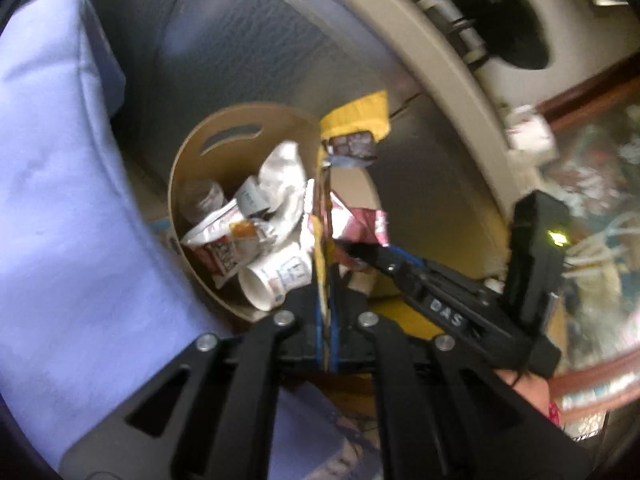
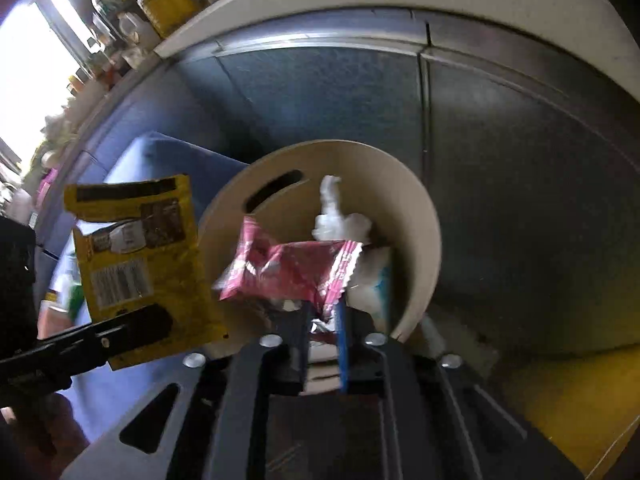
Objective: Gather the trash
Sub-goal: 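Carry both wrappers to the beige bin and open both tools over it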
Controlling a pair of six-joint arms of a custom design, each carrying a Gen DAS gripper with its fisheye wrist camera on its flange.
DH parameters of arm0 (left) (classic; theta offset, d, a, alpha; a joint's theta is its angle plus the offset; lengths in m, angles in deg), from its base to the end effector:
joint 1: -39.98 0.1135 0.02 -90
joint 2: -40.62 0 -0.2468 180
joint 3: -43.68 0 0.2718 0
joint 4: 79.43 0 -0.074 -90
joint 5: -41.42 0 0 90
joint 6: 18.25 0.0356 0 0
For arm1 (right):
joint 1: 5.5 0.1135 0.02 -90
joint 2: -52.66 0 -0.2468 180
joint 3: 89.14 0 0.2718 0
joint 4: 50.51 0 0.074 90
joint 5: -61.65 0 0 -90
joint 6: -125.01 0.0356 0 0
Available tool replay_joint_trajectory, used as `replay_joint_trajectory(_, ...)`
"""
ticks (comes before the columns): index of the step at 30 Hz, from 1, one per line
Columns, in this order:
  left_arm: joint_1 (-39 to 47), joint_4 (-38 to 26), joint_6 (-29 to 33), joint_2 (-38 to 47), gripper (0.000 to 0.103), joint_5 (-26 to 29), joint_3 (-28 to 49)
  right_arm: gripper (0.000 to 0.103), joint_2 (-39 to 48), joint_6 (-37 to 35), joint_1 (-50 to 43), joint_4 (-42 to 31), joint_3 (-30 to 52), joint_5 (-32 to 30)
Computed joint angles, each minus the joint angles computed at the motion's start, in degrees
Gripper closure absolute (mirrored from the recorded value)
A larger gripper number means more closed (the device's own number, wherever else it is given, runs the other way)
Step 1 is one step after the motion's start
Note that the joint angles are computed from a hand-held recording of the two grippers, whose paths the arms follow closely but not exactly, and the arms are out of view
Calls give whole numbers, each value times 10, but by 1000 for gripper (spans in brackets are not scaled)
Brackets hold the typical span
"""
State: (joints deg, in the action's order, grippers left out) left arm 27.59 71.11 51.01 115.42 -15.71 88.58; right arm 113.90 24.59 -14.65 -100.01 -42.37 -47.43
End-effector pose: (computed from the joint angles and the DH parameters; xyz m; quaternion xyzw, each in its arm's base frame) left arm 0.2340 -0.0712 0.1268 0.0072 0.9280 -0.3338 0.1651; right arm 0.2108 -0.0222 0.1652 -0.0480 0.9604 0.1214 0.2463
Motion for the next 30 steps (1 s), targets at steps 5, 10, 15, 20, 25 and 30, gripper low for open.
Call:
replay_joint_trajectory(5, -11, 40, -34, 87, 92, 2, 31, 45, 62, -18, -27, 34, 5, -43)
replay_joint_trajectory(10, -6, 32, -39, 73, 92, 49, 35, 45, 41, -22, -77, 35, 1, -118)
replay_joint_trajectory(15, -7, 32, -63, 7, 45, 6, 17, 45, -10, -8, -90, 16, -2, -136)
replay_joint_trajectory(20, -2, 19, -64, 41, 44, 21, 26, 45, -35, -2, -73, -6, 0, -136)
replay_joint_trajectory(25, 12, -36, -13, -71, 44, 17, -13, 45, -58, 11, -67, -26, 5, -150)
replay_joint_trajectory(30, 75, -181, 84, -283, 44, 43, -79, 45, -112, 43, -58, -104, 18, -212)
